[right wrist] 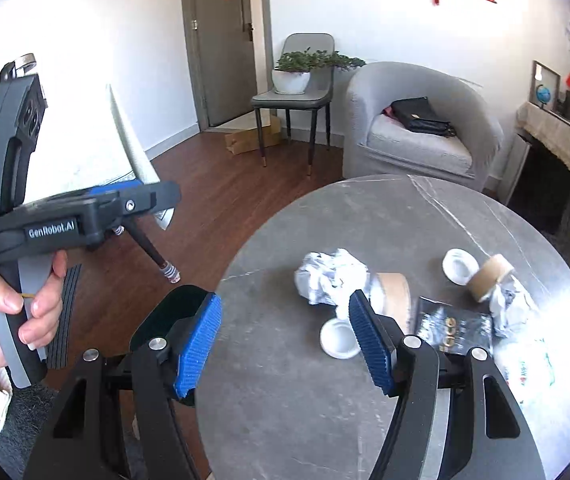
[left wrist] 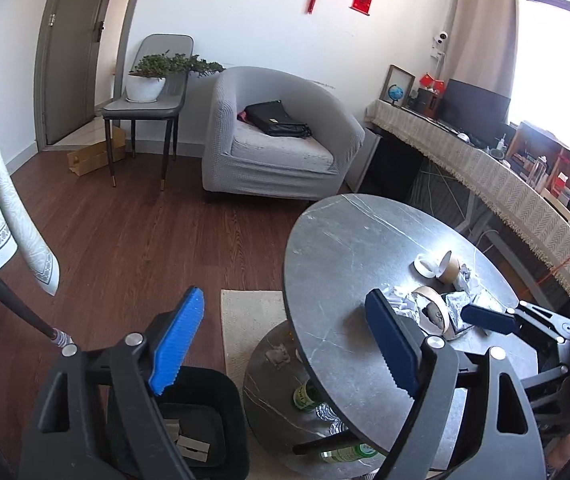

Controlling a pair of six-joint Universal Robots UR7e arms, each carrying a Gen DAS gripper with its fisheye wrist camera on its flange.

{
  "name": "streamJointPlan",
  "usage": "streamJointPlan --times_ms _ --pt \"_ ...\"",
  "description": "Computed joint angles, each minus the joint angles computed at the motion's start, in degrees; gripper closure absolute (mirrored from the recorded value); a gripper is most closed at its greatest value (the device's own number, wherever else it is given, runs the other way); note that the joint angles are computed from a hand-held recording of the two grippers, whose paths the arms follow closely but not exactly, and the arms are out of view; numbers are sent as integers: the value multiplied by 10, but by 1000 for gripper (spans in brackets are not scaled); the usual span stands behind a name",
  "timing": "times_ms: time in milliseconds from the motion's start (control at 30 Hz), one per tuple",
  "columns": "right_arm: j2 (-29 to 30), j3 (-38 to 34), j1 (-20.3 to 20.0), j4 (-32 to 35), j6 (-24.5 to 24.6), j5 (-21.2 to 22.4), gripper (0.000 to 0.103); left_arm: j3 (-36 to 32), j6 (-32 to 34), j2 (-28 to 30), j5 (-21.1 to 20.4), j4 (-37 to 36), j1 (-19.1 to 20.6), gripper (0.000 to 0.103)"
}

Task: Collect trash
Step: 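Move the left tool to the crumpled white paper ball and grasp it, then grasp the blue-and-white wipes pack with the right tool while the left tool lifts the paper ball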

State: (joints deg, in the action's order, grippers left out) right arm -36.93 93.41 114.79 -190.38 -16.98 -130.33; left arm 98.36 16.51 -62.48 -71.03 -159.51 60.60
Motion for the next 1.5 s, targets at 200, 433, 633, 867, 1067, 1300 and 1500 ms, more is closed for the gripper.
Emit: streamJointPlan --times_ms 200,433,633,867,1067,1300,1500 --pt "-38 48 -16 -41 10 -19 35 -1 19 34 -8 14 -10 17" --pt "-81 109 -32 -92 13 -33 22 -19 4 75 -24 42 -21 13" --pt "-122 159 -50 -119 19 -44 19 -31 -10 101 -12 49 -29 13" --pt "-164 196 -82 -103 24 -41 16 -40 -30 116 -6 52 -30 21" --pt "-175 208 -102 -81 5 -17 13 -49 -49 118 -18 58 -26 45" --pt "-159 192 -100 -69 -23 -33 12 -41 -55 110 -39 40 -25 47" --pt "-147 174 -101 -44 -24 -58 12 -33 -63 89 -66 9 -19 47"
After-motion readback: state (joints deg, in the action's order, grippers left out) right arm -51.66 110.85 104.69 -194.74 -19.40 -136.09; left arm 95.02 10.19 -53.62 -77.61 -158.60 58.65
